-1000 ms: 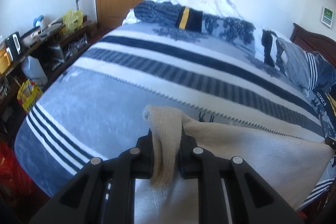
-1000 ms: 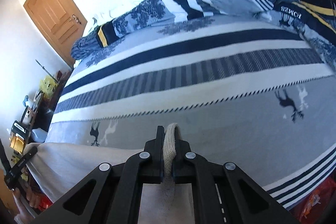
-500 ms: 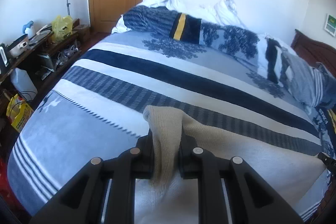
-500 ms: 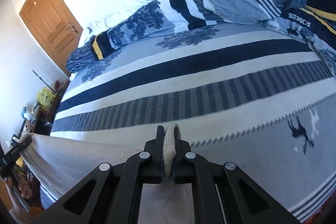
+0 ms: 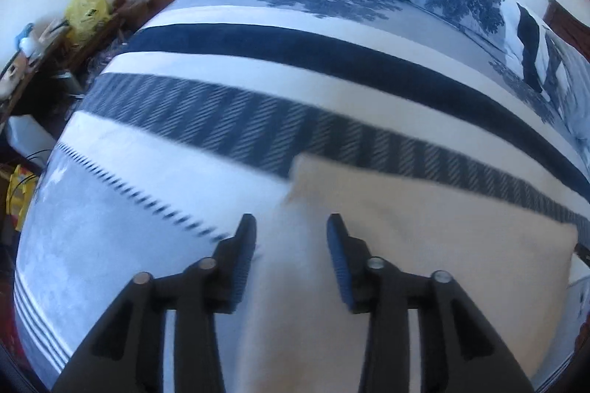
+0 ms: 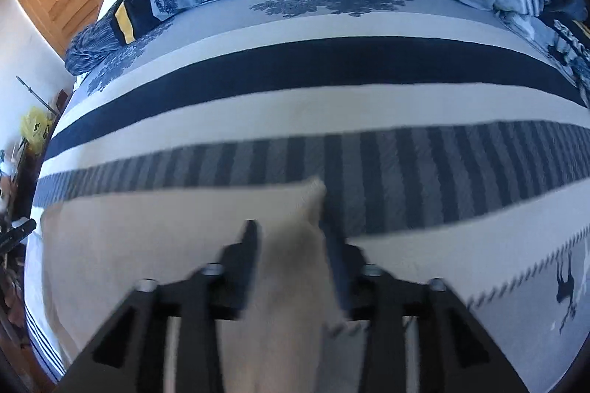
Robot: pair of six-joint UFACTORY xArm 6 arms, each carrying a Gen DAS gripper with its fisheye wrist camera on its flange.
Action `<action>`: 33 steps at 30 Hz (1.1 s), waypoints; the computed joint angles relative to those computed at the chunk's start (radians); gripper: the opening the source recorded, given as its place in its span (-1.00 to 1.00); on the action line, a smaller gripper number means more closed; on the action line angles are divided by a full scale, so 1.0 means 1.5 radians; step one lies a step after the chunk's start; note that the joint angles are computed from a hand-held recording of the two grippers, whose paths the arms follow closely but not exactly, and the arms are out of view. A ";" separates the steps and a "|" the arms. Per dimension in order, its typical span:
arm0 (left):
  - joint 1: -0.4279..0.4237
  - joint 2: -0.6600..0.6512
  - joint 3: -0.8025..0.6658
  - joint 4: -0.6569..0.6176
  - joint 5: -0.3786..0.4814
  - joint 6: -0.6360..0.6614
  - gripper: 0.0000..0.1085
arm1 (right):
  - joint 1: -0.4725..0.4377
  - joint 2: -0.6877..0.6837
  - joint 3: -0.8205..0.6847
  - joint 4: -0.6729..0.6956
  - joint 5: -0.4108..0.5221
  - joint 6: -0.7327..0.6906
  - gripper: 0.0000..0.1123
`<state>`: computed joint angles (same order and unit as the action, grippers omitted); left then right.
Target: Fold small clothes
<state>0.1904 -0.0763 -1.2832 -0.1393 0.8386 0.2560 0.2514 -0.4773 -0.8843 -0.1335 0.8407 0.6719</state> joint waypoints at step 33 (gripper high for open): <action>0.210 -0.349 0.330 -0.240 0.244 0.166 -0.89 | 0.449 -0.395 0.314 -0.103 -0.025 0.607 -0.93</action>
<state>0.5052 -0.6000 -0.7880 -0.4998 1.2041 0.5049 0.9253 -1.0692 -0.4138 -0.2884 0.8034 1.5817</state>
